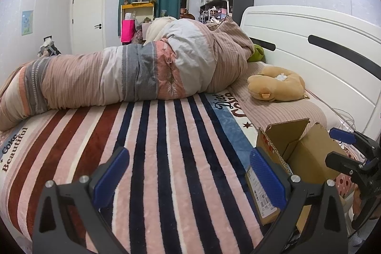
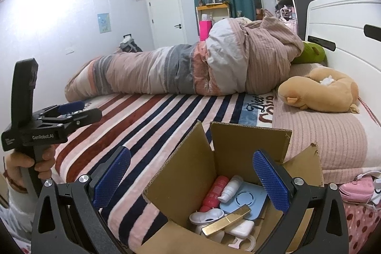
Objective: Organize rigid objects
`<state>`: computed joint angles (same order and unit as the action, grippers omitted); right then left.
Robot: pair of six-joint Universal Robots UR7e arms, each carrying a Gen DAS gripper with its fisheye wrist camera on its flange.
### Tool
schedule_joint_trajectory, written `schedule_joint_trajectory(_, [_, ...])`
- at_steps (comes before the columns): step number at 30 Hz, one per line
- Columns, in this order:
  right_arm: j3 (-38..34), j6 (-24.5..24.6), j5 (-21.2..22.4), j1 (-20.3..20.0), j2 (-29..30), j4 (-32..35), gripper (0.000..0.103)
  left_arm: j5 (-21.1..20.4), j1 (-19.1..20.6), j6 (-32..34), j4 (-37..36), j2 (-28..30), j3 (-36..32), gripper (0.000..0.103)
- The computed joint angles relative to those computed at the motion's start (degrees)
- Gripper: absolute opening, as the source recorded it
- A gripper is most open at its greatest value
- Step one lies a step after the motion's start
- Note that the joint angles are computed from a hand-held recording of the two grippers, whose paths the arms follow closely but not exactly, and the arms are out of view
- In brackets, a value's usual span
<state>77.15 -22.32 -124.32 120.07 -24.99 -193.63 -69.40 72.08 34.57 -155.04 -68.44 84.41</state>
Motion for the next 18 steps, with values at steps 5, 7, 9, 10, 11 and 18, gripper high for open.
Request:
schedule_joint_trajectory(5, [-0.1,0.0,0.0,0.0,0.0,0.0,0.103,0.7,-0.1,0.0,-0.6,0.0,0.2,0.100])
schedule_joint_trajectory(7, [-0.1,-0.1,0.0,0.0,0.0,-0.1,0.103,0.7,-0.1,-0.2,-0.5,-0.1,0.2,0.100])
schedule_joint_trajectory(9, [-0.2,0.1,-0.1,0.2,0.0,0.0,0.103,0.8,-0.2,-0.1,-0.7,-0.1,0.3,0.100])
schedule_joint_trajectory(10, [-0.2,0.0,-0.2,0.2,0.0,0.0,0.103,0.8,-0.2,-0.1,-0.6,0.0,0.2,0.100])
schedule_joint_trajectory(11, [-0.1,-0.1,-0.2,0.1,-0.1,-0.1,0.103,0.8,-0.1,-0.2,-0.6,-0.1,0.2,0.100])
schedule_joint_trajectory(18, [-0.3,-0.2,-0.2,0.2,-0.2,0.2,0.103,0.7,-0.1,-0.2,-0.4,0.0,0.1,0.100])
